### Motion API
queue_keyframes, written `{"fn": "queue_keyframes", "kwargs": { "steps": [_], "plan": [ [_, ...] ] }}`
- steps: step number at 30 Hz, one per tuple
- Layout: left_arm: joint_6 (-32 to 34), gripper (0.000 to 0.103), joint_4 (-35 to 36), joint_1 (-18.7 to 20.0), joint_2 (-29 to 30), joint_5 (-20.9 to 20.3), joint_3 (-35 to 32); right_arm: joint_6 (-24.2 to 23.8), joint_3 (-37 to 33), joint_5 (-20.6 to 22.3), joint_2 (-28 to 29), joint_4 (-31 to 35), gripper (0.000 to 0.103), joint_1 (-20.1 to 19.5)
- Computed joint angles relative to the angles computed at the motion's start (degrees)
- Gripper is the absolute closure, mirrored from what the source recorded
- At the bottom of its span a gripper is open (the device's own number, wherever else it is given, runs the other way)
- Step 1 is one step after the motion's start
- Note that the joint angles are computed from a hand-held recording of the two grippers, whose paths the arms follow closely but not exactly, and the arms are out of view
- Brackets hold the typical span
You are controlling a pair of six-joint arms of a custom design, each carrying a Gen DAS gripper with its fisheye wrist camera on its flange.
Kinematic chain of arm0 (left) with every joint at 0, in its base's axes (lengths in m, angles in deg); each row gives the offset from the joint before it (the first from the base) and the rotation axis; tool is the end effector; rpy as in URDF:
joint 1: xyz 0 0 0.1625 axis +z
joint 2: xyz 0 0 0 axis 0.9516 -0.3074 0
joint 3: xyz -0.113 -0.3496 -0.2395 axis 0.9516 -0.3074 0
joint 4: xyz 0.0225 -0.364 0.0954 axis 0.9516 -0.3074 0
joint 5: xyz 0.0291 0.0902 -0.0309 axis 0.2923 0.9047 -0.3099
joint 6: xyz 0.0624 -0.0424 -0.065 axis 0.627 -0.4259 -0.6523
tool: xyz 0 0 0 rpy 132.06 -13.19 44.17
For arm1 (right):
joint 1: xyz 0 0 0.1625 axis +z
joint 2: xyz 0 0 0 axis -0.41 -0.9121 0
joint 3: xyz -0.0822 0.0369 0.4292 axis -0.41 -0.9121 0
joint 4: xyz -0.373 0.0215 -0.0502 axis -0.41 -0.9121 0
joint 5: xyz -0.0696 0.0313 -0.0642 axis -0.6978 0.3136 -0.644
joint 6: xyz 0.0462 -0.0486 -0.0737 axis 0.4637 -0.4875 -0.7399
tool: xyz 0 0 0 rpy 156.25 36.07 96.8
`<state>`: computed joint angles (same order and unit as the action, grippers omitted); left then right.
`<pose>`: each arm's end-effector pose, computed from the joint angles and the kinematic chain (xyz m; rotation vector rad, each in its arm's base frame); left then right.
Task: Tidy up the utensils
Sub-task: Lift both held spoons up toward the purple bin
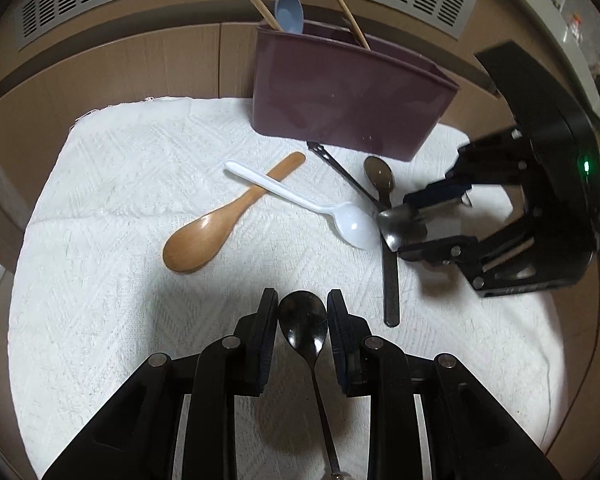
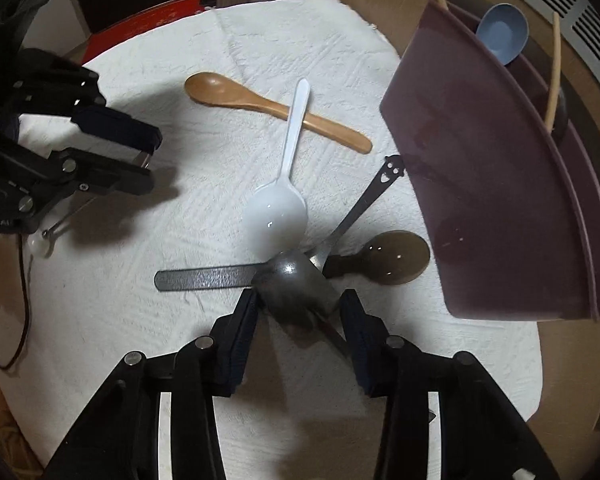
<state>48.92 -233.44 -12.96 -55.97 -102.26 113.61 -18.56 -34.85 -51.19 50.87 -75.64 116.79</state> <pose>-0.2435 -0.7674 0.0384 0.6285 2.5622 -0.5006 0.1116 -0.8280 0.1767 1.1956 -2.1173 -0.0395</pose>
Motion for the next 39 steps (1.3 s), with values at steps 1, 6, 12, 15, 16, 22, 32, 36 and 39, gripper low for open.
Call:
{"fn": "queue_keyframes", "kwargs": {
  "steps": [1, 6, 12, 15, 16, 22, 32, 36, 39],
  "plan": [
    [0.09, 0.077, -0.89, 0.05, -0.25, -0.21, 0.55, 0.26, 1.23, -0.12, -0.31, -1.97, 0.064, 0.07],
    [-0.19, 0.077, -4.25, -0.2, -1.14, -0.31, 2.42, 9.47, 9.05, 3.49, -4.06, -9.26, 0.073, -0.31],
    [1.08, 0.077, -9.59, -1.49, -3.01, 0.96, 5.29, 22.67, 18.55, 11.05, -10.41, -18.81, 0.074, -1.1],
    [2.77, 0.077, -12.13, -2.56, -3.89, 1.27, 6.51, 25.43, 23.0, 13.95, -13.6, -24.8, 0.074, -1.33],
    [3.72, 0.077, -13.51, -3.08, -4.15, 1.57, 7.01, 25.81, 24.86, 14.55, -14.7, -27.39, 0.074, -1.24],
    [8.08, 0.078, -19.21, -5.66, -4.68, 1.99, 6.9, 27.38, 29.81, 17.63, -17.68, -38.85, 0.074, 0.05],
    [13.98, 0.091, -24.52, -8.34, -4.06, 2.81, 2.98, 28.6, 31.0, 19.34, -19.16, -48.03, 0.074, 2.87],
    [11.4, 0.075, -16.41, -7.32, -3.96, 3.62, 0.58, 27.59, 31.26, 17.78, -19.54, -46.79, 0.074, 3.35],
    [9.33, 0.045, -8.94, -5.65, -1.84, 2.93, -2.32, 28.04, 31.12, 15.97, -19.34, -43.69, 0.074, 2.73]
  ]
}}
